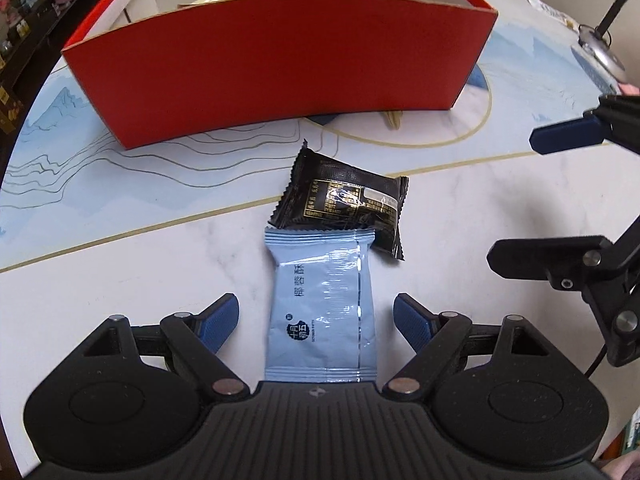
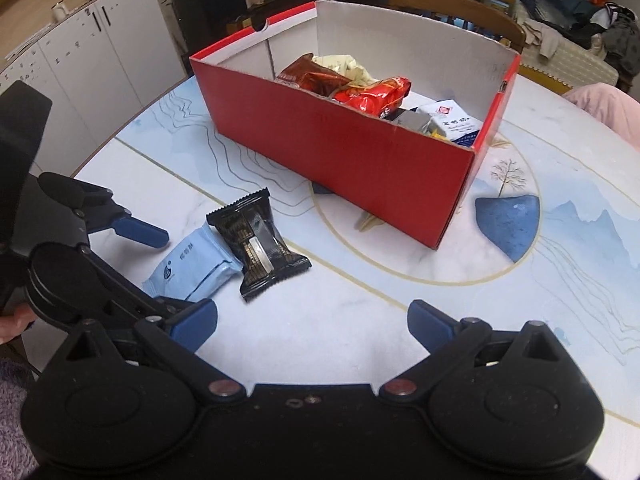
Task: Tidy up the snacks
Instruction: 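Grasp the blue packet with the left tool while the right tool grasps the black pack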
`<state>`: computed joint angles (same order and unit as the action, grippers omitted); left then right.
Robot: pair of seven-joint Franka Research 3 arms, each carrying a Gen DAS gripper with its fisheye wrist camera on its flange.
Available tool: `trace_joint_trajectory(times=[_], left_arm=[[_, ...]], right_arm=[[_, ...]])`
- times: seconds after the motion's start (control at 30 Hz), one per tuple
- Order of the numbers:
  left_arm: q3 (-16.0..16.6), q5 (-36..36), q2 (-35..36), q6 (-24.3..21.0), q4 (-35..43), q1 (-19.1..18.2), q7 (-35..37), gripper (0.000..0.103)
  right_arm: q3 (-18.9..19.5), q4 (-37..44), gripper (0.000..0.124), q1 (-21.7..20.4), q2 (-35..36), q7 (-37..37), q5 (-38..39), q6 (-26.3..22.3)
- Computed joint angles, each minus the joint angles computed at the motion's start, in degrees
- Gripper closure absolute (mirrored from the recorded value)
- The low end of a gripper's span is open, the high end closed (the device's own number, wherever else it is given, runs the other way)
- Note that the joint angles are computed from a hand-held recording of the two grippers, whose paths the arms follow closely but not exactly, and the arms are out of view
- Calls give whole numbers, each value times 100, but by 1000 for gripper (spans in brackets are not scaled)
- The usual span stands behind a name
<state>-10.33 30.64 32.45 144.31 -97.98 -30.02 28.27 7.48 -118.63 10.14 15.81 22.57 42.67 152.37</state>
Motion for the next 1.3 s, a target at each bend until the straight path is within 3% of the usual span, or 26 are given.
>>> trace_joint_trajectory(times=[0.2, 0.37, 0.47, 0.97, 1.3], left_arm=[[42, 59, 33, -86, 52, -50, -27, 23], [83, 237, 1, -87, 43, -96, -69, 48], [76, 265, -38, -92, 2, -94, -107, 54], [83, 349, -733, 106, -1030, 166, -983, 56], [-29, 409, -1044, 310, -1536, 404, -1084, 56]], right_arm=[[21, 158, 24, -31, 114, -148, -29, -144], [54, 282, 25, 3, 228, -231, -114, -126], [82, 372, 27, 15, 297, -249, -150, -164], [181, 702, 37, 495, 840, 306, -1112, 414], [166, 621, 50, 723, 992, 1033, -1786, 756]])
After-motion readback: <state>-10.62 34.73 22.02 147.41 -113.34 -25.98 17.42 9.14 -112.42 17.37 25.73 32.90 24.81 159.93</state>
